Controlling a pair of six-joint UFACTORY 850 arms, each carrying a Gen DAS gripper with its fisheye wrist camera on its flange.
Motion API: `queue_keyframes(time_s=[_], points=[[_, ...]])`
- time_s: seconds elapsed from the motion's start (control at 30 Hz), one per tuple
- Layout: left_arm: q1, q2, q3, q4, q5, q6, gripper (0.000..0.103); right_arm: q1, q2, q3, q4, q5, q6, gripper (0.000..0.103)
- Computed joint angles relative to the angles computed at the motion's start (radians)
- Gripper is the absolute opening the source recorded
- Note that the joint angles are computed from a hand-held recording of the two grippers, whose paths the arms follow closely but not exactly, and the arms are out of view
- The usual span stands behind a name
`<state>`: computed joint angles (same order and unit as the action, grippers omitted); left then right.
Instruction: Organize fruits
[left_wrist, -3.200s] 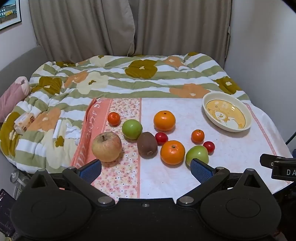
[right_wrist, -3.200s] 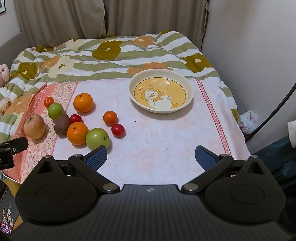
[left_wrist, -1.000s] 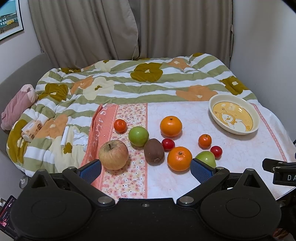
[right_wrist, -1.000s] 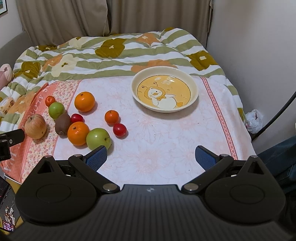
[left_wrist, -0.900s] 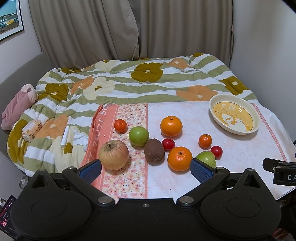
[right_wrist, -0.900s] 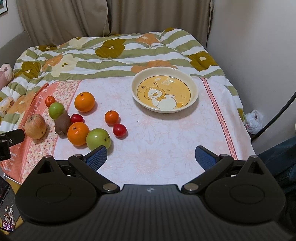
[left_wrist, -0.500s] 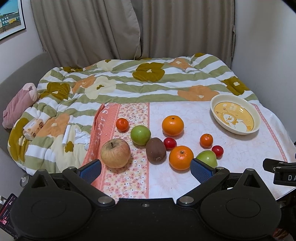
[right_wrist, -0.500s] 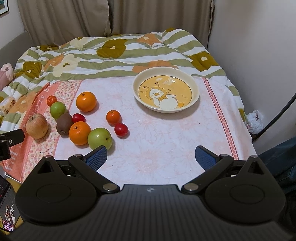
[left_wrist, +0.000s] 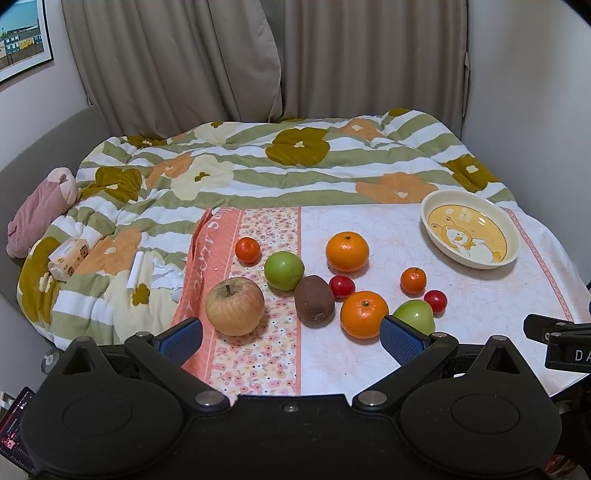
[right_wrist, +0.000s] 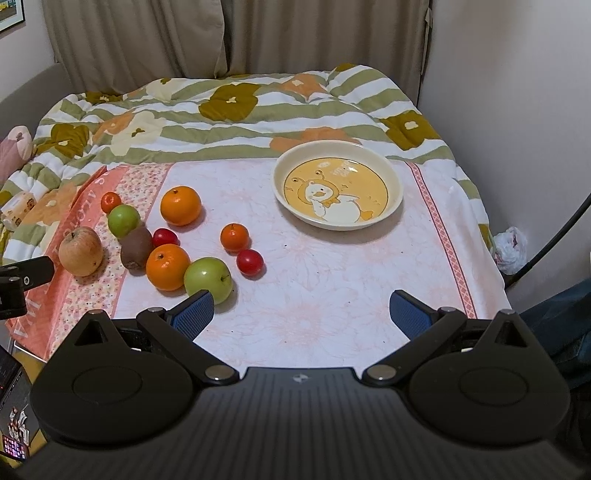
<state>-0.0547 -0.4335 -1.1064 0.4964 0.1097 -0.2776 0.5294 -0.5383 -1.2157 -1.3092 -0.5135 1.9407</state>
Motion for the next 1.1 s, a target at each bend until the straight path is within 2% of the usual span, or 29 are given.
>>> queue_keyframes(time_s=[0.07,0.17,0.27,0.43,0.63,0.8,0.9,0.97,1.1], points=[[0.005,0.005,0.004,0.050,0.009,-0.045,0.103,0.003,-0.005,-0.009,0.011,-0.009,-0.021,0.103],[0.014,0.008,-0.002,0.235,0.010,-0.223,0.103,0.010,-0.012,-0.026,0.012,-0.016,-0.040,0.103],[0.020,0.007,-0.005,0.237,0.015,-0.212,0.103,0.014,-0.021,-0.045,0.011,-0.006,-0.047,0.103],[0.034,-0.014,-0.023,0.341,0.039,-0.266,0.103,0.020,-0.048,-0.077,-0.028,0.029,-0.034,0.103],[0.062,-0.073,-0.065,0.556,0.141,-0.357,0.103,0.011,-0.089,-0.104,-0.106,0.084,0.018,0.103],[0.079,-0.154,-0.135,0.756,0.218,-0.418,0.103,-0.004,-0.144,-0.145,-0.088,0.109,-0.012,0.103],[0.086,-0.204,-0.176,0.852,0.274,-0.416,0.100,-0.011,-0.178,-0.167,-0.105,0.120,0.017,0.103],[0.088,-0.240,-0.209,0.925,0.308,-0.425,0.096,-0.014,-0.196,-0.181,-0.106,0.122,0.025,0.103],[0.087,-0.309,-0.278,1.057,0.367,-0.457,0.094,-0.019,-0.238,-0.210,-0.116,0.123,0.045,0.103]])
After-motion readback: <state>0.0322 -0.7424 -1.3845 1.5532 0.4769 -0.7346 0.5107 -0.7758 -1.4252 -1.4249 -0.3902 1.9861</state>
